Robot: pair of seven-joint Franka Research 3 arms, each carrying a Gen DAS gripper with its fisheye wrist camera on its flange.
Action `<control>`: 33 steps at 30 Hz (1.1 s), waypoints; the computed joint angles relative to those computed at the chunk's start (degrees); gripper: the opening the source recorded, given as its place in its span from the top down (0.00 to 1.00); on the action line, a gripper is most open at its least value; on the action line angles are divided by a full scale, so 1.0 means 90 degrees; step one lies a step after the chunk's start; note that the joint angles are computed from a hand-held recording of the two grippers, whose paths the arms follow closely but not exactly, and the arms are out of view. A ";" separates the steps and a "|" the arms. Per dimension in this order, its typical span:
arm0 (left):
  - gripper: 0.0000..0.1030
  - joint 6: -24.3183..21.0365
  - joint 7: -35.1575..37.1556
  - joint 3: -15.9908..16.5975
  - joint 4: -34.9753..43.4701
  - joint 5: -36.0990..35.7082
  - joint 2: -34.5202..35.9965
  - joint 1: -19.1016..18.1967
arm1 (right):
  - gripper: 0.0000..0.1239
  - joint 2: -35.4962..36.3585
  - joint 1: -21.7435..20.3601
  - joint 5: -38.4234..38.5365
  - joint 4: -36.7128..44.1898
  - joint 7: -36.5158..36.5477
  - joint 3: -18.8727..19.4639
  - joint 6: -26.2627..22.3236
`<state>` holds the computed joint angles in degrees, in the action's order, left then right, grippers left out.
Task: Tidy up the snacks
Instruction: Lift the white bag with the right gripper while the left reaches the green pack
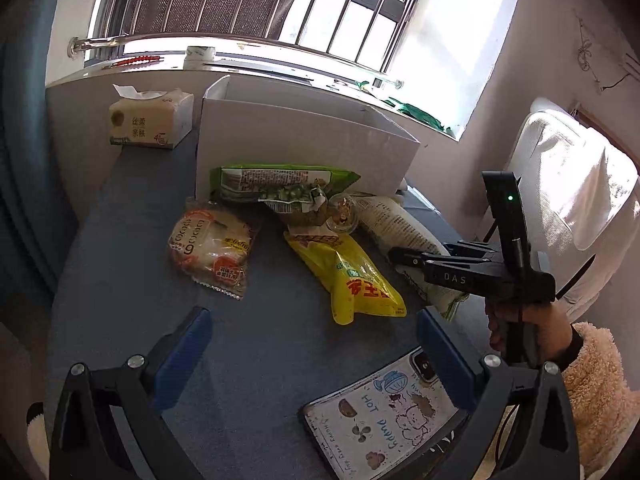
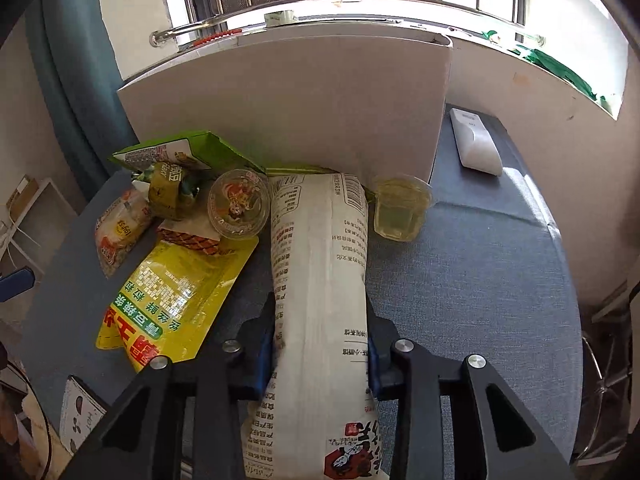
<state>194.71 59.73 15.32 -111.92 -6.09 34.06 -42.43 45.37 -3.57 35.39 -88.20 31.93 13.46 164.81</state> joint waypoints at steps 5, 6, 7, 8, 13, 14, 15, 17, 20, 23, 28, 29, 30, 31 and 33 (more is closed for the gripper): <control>0.00 -0.0071 -0.0030 -0.0300 0.0188 0.0209 0.0077 0.0314 | 0.72 -0.0465 -0.0825 0.0744 -0.0727 -0.0735 0.0720 -0.0061; 0.00 -0.0082 -0.0047 -0.0406 0.0259 0.0290 0.0105 0.0433 | 0.72 -0.0552 -0.1065 0.1079 -0.0829 -0.0931 0.0898 -0.0198; 0.00 -0.0104 -0.0075 -0.0588 0.0357 0.0403 0.0142 0.0629 | 0.72 -0.0652 -0.1346 0.1471 -0.0951 -0.1155 0.1098 -0.0367; 0.00 -0.0168 -0.0123 -0.0769 0.0479 0.0507 0.0189 0.0826 | 0.72 -0.0744 -0.1601 0.1850 -0.1053 -0.1364 0.1258 -0.0570; 0.00 -0.0970 -0.0434 -0.1503 0.1563 0.1145 0.0677 0.1697 | 0.71 -0.1263 -0.2301 0.3359 -0.1582 -0.2233 0.1541 -0.1193; 0.00 -0.1100 -0.0452 -0.1609 0.1817 0.1243 0.0813 0.1835 | 0.71 -0.1377 -0.2372 0.3606 -0.1713 -0.2434 0.1550 -0.1244; 0.00 -0.1196 -0.0406 -0.1852 0.2103 0.1361 0.0986 0.2095 | 0.71 -0.1462 -0.2408 0.3778 -0.1807 -0.2587 0.1524 -0.1315; 0.00 -0.1611 -0.0445 -0.1972 0.2697 0.1523 0.1303 0.2289 | 0.71 -0.1593 -0.2372 0.3959 -0.1891 -0.2718 0.1411 -0.1448; 0.00 -0.2313 -0.0425 -0.2036 0.3614 0.1808 0.1790 0.2420 | 0.71 -0.1649 -0.2201 0.4082 -0.1874 -0.2836 0.1178 -0.1532; 0.01 -0.2983 -0.0077 -0.2485 0.4576 0.2038 0.2351 0.2736 | 0.71 -0.1676 -0.2031 0.4139 -0.1872 -0.2828 0.0932 -0.1731; 0.43 -0.3159 0.0209 -0.2877 0.5145 0.1995 0.2772 0.2984 | 0.71 -0.1753 -0.1688 0.4279 -0.1912 -0.2996 0.0555 -0.1851; 0.48 -0.3077 0.0175 -0.2841 0.5055 0.2005 0.2725 0.2967 | 0.71 -0.1762 -0.1610 0.4295 -0.1912 -0.2989 0.0473 -0.1865; 0.51 -0.2914 0.0120 -0.2755 0.4870 0.2056 0.2628 0.2926 | 0.71 -0.1770 -0.1542 0.4326 -0.1911 -0.3002 0.0397 -0.1891; 0.52 -0.2686 0.0070 -0.2638 0.4642 0.2155 0.2498 0.2856 | 0.71 -0.1777 -0.1471 0.4347 -0.1910 -0.3002 0.0317 -0.1919; 0.52 -0.2168 -0.0282 -0.2129 0.4022 0.2394 0.2116 0.2540 | 0.71 -0.1783 -0.1324 0.4384 -0.1893 -0.3004 0.0160 -0.1968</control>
<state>175.19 57.19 -3.84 -75.72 15.45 53.11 -19.57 29.32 -15.48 74.85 -105.23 4.89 14.89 147.10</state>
